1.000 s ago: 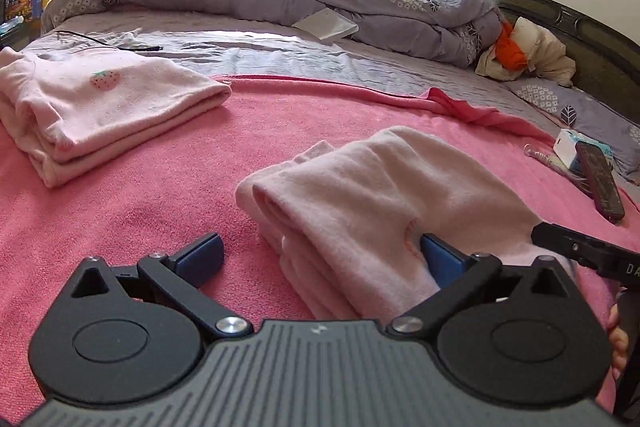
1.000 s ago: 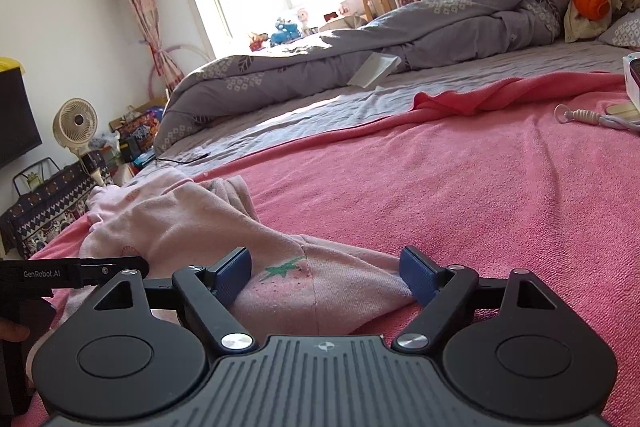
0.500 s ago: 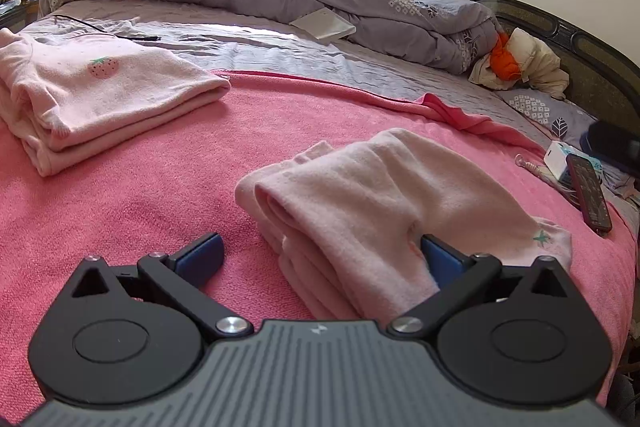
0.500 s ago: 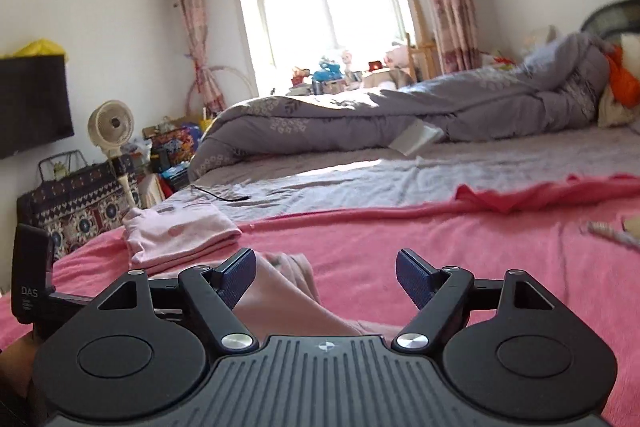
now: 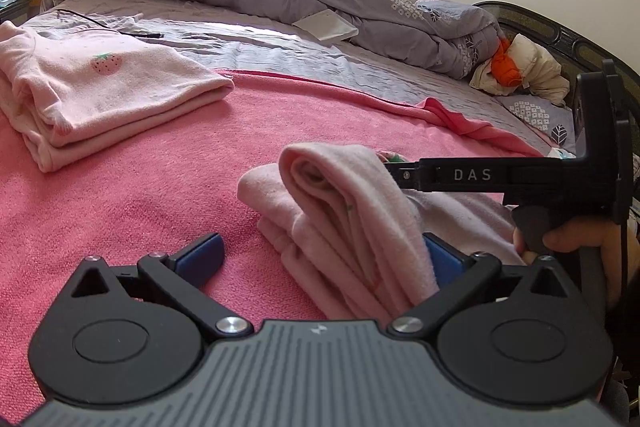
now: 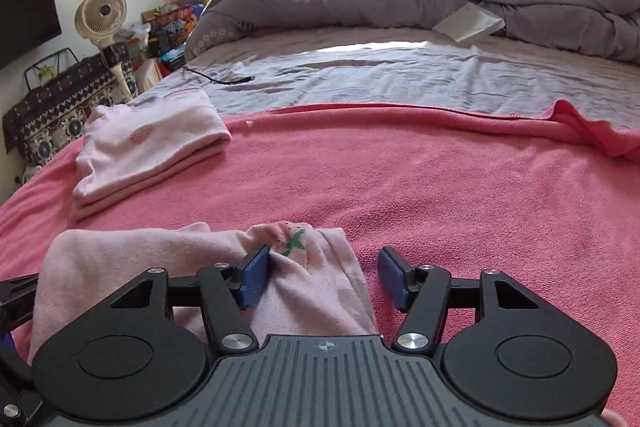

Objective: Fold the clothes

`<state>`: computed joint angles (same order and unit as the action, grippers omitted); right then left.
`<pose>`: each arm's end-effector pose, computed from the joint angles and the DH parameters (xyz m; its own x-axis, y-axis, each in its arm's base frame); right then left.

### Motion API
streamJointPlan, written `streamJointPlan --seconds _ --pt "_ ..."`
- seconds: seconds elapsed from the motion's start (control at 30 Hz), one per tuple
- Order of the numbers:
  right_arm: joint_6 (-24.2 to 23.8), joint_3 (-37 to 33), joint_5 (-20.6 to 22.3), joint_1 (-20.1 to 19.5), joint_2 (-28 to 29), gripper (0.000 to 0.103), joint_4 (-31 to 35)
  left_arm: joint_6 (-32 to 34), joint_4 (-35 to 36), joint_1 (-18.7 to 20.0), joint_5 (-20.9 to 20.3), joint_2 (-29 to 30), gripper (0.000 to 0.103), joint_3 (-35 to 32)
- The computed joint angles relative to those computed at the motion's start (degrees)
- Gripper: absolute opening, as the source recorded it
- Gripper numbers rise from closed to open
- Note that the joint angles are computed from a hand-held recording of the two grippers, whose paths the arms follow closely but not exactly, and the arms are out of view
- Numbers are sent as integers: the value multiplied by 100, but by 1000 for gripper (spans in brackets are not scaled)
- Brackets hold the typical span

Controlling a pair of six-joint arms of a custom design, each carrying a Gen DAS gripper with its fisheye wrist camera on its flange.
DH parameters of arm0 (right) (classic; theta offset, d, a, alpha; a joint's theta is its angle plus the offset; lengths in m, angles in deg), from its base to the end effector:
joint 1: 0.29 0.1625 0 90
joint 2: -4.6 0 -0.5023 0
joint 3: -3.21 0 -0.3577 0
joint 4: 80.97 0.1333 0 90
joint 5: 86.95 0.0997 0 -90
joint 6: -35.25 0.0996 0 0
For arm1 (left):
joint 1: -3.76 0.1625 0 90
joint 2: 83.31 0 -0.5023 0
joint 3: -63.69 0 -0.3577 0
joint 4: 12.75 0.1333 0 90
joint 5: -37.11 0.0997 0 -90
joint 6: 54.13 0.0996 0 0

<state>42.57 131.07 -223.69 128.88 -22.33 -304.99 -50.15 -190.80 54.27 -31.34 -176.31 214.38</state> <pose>0.3634 -0.3499 0.0360 -0.8435 -0.0408 0.5356 -0.4252 0.6601 -0.6192 -0.0582 -0.3378 0.3323 -0.7958 0.4934 -0.3513 0.6054 0.6332 -0.4822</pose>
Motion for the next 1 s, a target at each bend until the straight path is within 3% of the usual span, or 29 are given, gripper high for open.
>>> streamJointPlan --seconds 0.07,0.2,0.4,0.5,0.63,0.77,0.87,1.0 --pt "152 186 240 -54 -79 64 -241 8 -22 58 -86 -8 103 -9" --pt "243 487 264 213 -189 58 -690 4 -34 111 -168 -19 103 -20" --pt "-649 1026 255 802 -76 60 -1421 -34 -24 40 -95 -9 103 -5" --pt "-1317 1253 232 805 335 69 -1856 -50 13 -59 39 -4 103 22" --pt "-802 1408 501 694 112 70 -1722 -92 122 -49 -21 -54 103 -39" --pt "-1073 1509 156 1077 99 73 -1729 -43 411 -139 -112 -333 102 -87" --pt "-1130 1872 363 1167 -107 80 -1826 355 788 -368 -170 -693 102 -69" --pt "-1086 2336 432 1126 -309 83 -1850 1090 1521 -373 -728 -1094 103 -125"
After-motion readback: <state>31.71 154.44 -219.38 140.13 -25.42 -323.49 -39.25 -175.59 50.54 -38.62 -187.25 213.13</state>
